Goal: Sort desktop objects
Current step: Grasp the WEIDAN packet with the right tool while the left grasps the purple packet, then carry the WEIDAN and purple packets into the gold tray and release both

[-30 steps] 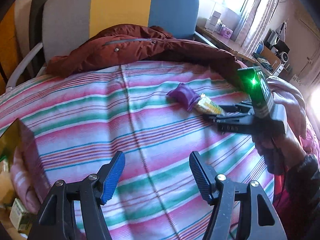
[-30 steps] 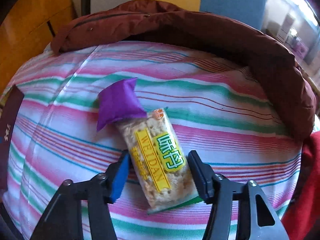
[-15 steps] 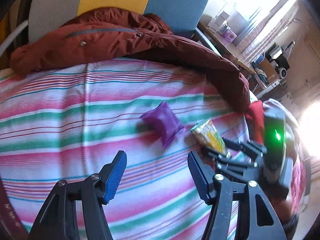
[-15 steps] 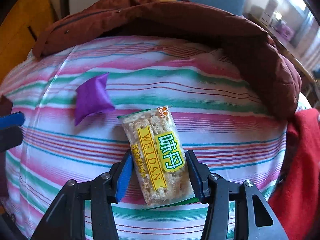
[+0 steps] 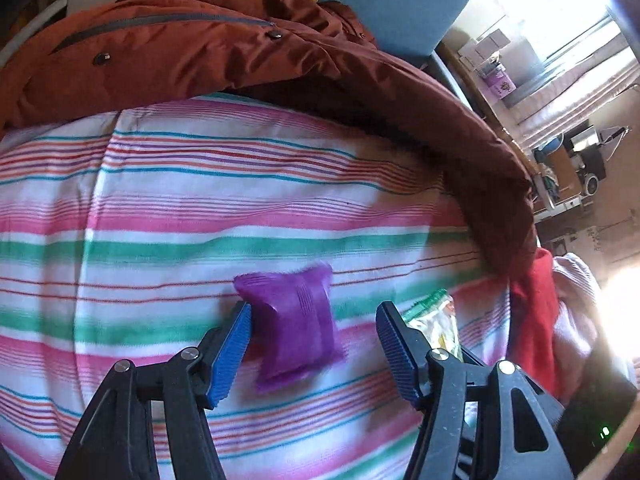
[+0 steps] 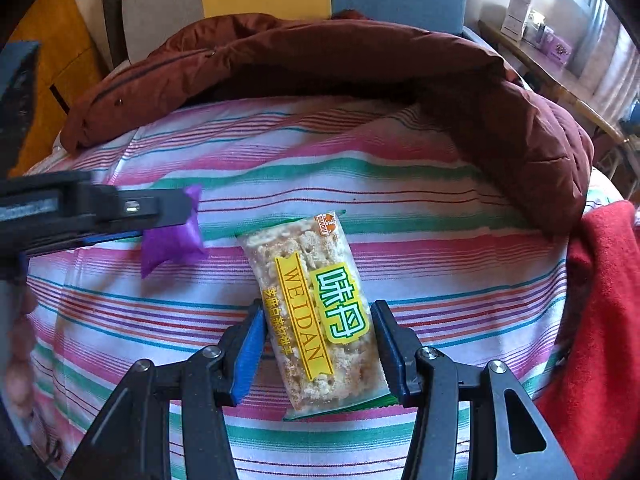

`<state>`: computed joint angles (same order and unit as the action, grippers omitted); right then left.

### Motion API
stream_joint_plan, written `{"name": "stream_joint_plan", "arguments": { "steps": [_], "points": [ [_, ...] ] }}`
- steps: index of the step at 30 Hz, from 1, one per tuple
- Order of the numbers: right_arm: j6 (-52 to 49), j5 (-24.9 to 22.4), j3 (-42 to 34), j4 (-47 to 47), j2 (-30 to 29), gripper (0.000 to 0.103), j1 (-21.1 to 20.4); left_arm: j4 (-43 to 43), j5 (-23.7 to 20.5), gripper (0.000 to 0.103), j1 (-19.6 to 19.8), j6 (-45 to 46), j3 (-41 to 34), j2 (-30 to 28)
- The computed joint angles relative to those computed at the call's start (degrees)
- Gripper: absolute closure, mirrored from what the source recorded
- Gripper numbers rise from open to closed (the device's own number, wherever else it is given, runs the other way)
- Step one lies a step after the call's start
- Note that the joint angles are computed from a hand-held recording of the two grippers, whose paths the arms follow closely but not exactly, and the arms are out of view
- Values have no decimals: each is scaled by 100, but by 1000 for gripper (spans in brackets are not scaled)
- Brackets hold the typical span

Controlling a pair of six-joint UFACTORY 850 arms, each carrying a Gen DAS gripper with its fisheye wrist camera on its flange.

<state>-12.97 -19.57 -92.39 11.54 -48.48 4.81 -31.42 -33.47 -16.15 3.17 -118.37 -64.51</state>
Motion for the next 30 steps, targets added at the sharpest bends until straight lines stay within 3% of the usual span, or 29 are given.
{"name": "stream_joint_plan", "arguments": {
  "steps": [4,8,12,16,18,21,23,27,30],
  "points": [
    [157,40,16,-159,15,50,-10,492,-78,40,-76,-333,-270,-193],
    [-47,30,44,-15,34,50,-28,1138,207,55,-188,-269,98,19],
    [-92,-29,75,-85,30,50,14,1564,719,63,-274,194,849,422],
    [-410,-19,215,112,111,50,14,1088,1041,65,-201,887,1536,799],
    [-1145,19,444,753,260,50,-25,912,1185,65,-163,1134,1966,1046],
    [-2186,-26,544,1629,316,50,-14,1047,1714,65,-130,1096,2799,1515],
    [-2367,-52,619,1673,341,50,41,1061,2144,65,-122,1101,3416,1872],
    [-3005,2,763,2216,430,50,98,1103,2591,65,-70,975,4113,2310],
    [-2725,201,898,1800,504,50,221,816,2916,65,-8,1259,4587,2576]
  ]
}}
